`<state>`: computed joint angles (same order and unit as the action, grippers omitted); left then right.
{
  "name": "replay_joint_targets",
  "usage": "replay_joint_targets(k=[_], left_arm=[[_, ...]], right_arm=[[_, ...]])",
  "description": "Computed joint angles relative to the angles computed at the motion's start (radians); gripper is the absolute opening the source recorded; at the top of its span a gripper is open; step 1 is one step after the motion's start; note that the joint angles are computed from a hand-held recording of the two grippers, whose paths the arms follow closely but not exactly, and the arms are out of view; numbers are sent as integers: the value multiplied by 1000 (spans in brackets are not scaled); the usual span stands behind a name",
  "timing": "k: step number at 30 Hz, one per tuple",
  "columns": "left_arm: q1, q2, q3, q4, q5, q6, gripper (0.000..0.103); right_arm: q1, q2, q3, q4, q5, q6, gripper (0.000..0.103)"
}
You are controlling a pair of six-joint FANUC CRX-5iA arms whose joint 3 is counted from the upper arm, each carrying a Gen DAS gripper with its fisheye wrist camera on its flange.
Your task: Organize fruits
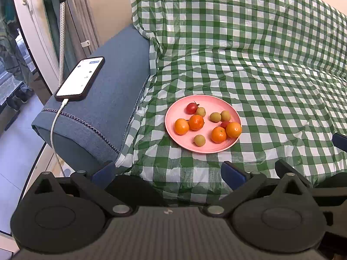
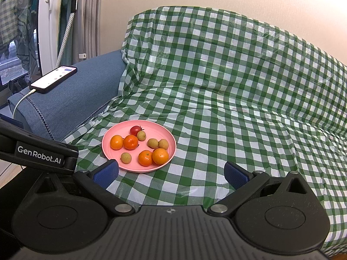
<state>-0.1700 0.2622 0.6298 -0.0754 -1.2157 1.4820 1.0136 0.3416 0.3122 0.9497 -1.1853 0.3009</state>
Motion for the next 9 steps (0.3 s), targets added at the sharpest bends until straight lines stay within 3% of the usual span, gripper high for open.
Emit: replay_joint_targets(k=[9], left_arm=[[3,14,16,-6,-3,-18,103]], right_arm=[[2,8,5,8,1,-10,102]])
